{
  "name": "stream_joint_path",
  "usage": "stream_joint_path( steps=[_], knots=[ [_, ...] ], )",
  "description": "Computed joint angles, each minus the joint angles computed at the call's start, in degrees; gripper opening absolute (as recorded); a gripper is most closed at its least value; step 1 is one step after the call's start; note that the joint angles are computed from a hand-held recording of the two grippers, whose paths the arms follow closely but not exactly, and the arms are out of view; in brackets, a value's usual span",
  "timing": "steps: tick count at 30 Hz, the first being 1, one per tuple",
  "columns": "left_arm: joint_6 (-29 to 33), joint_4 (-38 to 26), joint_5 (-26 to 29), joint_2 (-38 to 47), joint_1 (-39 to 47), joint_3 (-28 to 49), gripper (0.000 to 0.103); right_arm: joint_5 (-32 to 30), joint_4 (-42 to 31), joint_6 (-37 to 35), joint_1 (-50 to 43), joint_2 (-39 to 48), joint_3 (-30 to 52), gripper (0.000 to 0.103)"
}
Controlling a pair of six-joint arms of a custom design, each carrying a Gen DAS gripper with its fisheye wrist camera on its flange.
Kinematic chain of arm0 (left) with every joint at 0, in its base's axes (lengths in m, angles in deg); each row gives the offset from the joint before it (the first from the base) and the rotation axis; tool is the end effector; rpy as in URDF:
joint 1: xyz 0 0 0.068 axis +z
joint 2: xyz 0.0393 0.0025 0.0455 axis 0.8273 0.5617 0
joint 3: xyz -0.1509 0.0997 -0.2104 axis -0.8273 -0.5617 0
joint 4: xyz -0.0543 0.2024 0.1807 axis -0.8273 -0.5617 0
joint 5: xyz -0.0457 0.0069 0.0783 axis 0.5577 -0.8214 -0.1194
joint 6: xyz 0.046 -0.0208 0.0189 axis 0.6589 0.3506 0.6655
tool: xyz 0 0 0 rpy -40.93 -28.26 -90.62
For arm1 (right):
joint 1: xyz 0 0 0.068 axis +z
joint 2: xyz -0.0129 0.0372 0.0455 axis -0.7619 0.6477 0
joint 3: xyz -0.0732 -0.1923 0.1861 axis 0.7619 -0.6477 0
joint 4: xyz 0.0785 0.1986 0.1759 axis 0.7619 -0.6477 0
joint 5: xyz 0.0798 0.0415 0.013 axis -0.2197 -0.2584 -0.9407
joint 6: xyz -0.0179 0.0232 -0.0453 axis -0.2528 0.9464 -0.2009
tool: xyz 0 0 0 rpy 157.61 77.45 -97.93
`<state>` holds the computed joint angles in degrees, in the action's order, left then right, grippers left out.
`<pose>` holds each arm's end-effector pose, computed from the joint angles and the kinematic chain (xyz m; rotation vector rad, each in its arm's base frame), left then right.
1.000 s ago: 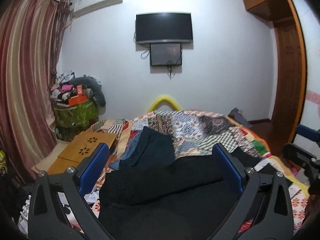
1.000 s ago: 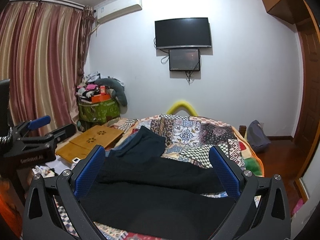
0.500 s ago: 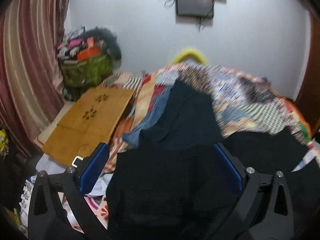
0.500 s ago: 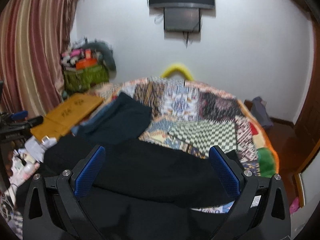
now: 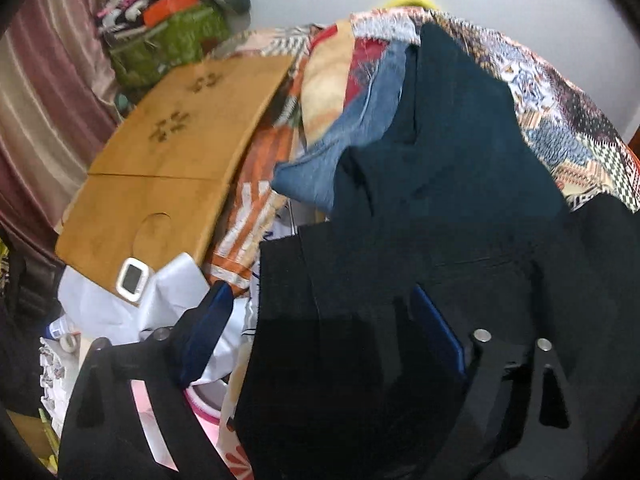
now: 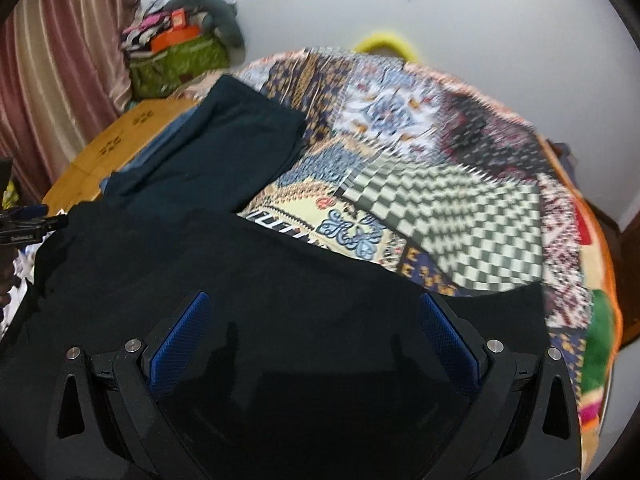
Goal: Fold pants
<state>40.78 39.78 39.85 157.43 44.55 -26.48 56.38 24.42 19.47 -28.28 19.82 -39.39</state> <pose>0.3264 -0.0601 0.0827 0.0317 2.6192 0.0698 0.2042 0.0781 0.1814 -0.2723 2.5141 0.1473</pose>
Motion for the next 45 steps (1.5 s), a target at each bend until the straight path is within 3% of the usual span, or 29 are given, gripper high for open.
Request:
stream_joint_path(
  steps=[4, 8, 10, 13, 14, 16, 18, 21, 24, 29, 35, 45],
  knots=[
    [0.02, -2.30, 2.97, 5.47, 1.20, 5.05, 0.082, -4.14, 1.42, -3.79, -2.25, 9.26, 4.26, 0.100],
    [-0.98, -5.25, 5.46, 9.57, 1.45, 9.00, 0.063, -5.43, 1.20, -6.06, -2.69, 17.28, 8.73, 0.088],
    [-1.87, -5.69, 5.44, 10.56, 1.12, 9.95, 0.060, -7.81, 1.24, -6.60, -3.72, 20.42, 10.11, 0.082],
    [-2.20, -5.65, 3.29, 9.85, 0.34, 9.57, 0.039, -8.85, 2.18, -6.62, -3.69, 21.54, 10.00, 0.075],
    [-2.61, -5.85, 2.40, 9.46, 0.27, 9.36, 0.029, -8.64, 2.38, -7.02, -3.51, 21.43, 9.96, 0.070],
    [-3.33, -6.86, 3.03, 8.62, 1.00, 9.22, 0.021, -8.22, 3.26, -6.91, -2.77, 19.84, 8.49, 0.058],
    [-3.30, -6.24, 0.51, 7.47, 0.33, 8.19, 0.007, -8.18, 4.59, -6.36, -2.88, 18.76, 7.09, 0.034],
    [-3.42, -6.31, -2.48, 5.31, -1.35, 6.61, 0.006, -5.90, 5.64, -4.86, -1.70, 17.18, 5.03, 0.015],
    [-3.11, -5.82, -4.27, -0.03, -2.25, 3.62, 0.005, -3.60, 4.70, -3.60, 0.02, 16.22, 4.85, 0.008],
    [-3.27, -9.77, -2.84, -10.98, -1.41, 2.10, 0.005, -3.27, 1.48, -2.87, -1.24, 10.23, 4.98, 0.007],
    [-3.48, -16.07, -2.70, -24.29, -2.92, 1.43, 0.005, 0.96, -6.55, -1.44, -0.06, -3.39, 7.38, 0.007],
    [-6.18, -25.35, -3.96, -42.91, -8.78, -6.26, 0.004, 11.00, -22.24, 5.88, 13.65, -20.92, 6.95, 0.006]
  ],
)
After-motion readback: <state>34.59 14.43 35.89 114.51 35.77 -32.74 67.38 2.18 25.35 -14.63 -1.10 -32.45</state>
